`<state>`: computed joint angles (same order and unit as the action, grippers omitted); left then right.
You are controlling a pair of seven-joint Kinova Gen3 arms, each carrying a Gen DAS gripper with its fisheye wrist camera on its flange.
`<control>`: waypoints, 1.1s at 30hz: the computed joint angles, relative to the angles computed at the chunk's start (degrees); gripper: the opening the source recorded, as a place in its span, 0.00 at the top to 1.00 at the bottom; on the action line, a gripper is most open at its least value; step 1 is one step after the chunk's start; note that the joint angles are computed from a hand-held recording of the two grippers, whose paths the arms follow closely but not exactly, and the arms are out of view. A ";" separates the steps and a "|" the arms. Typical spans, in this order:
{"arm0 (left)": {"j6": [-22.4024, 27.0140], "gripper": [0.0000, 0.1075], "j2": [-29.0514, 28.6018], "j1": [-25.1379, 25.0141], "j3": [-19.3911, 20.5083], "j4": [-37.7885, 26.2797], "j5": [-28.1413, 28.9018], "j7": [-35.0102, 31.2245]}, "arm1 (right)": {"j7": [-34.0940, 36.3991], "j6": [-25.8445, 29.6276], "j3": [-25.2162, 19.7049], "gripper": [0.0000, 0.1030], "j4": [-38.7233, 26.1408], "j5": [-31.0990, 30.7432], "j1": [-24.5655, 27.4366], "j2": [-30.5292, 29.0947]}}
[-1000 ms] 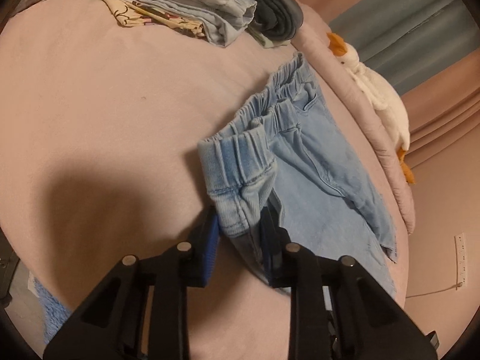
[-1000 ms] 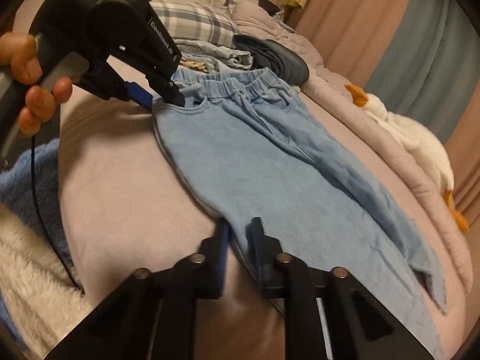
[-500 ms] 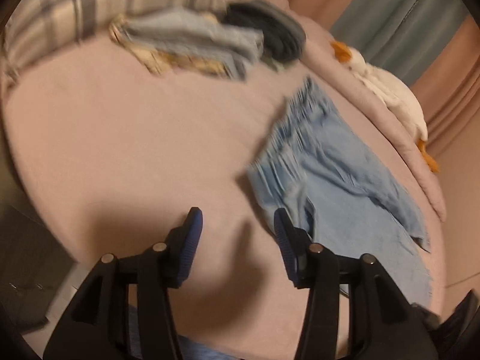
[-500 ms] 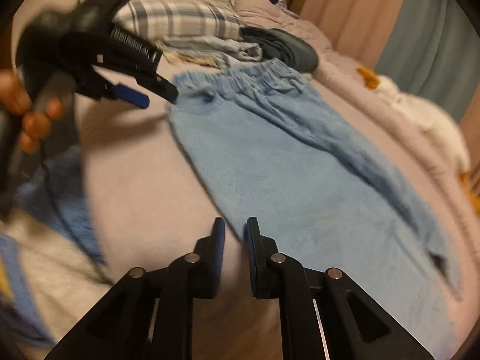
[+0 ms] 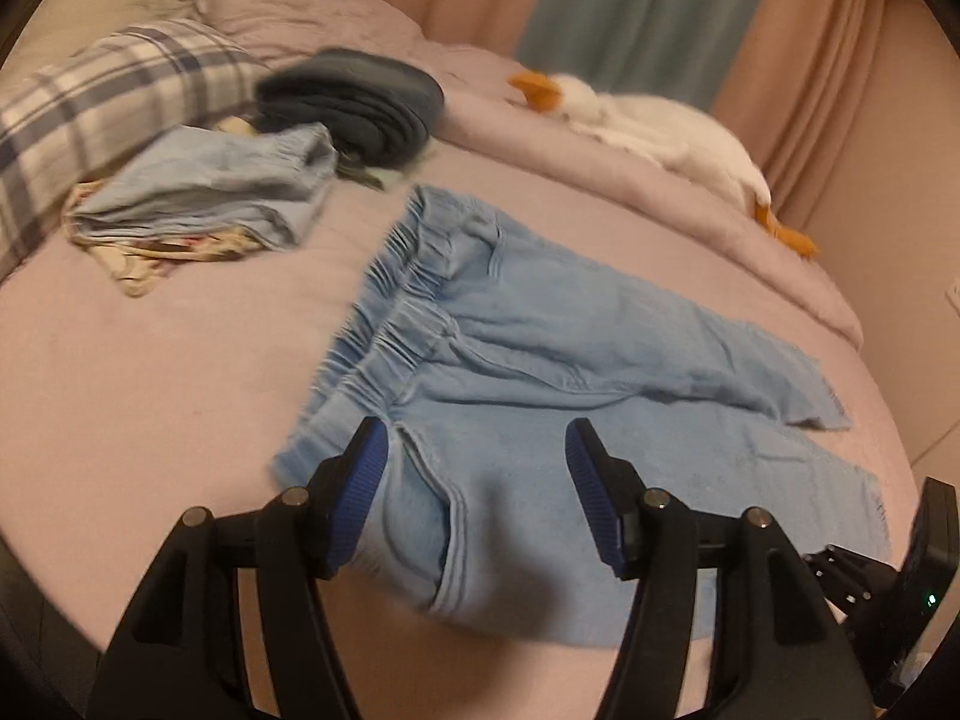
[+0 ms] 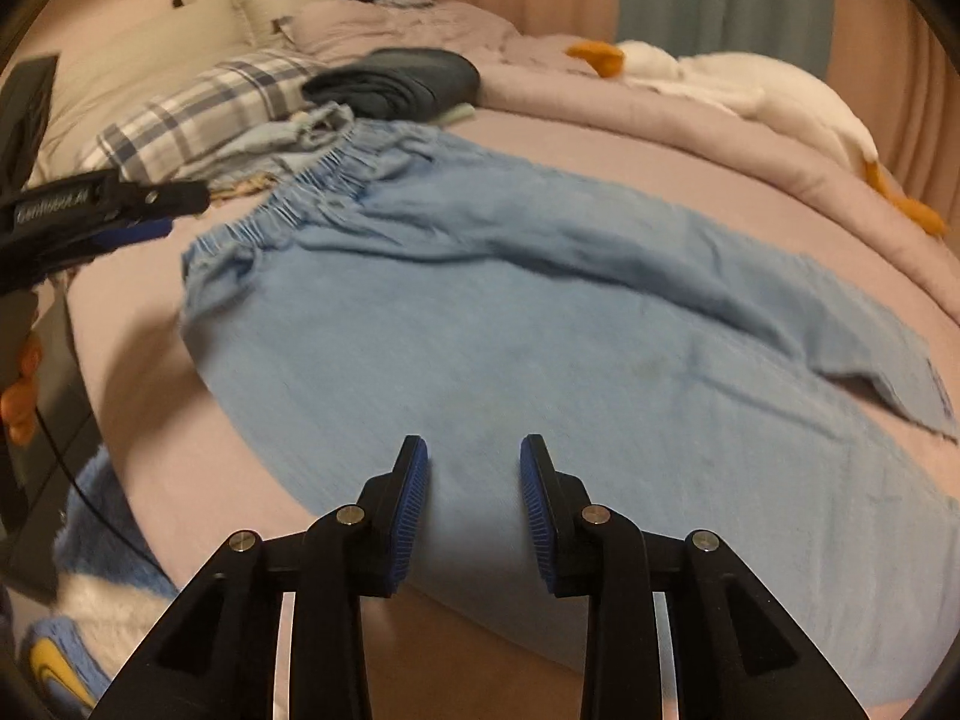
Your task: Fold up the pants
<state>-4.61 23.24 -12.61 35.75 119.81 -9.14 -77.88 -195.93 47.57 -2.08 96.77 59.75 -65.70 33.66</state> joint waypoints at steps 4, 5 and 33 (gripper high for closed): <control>3.31 0.43 2.89 8.00 -10.62 -3.30 4.94 -3.13 | 1.77 -0.51 -0.59 0.70 0.73 -2.57 0.66 0.32; 2.27 0.43 3.24 9.91 -13.21 -3.19 5.22 -2.55 | 0.98 -1.53 -0.06 0.70 2.16 -2.10 0.21 -0.33; 19.01 0.34 5.52 26.42 -24.17 -15.15 10.88 -15.76 | 13.84 -5.67 -3.07 0.65 1.02 -9.98 9.33 -1.67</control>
<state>14.40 28.76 13.81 11.58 104.65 1.74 -93.63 -182.10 41.90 -5.15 97.79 49.77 -56.38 31.99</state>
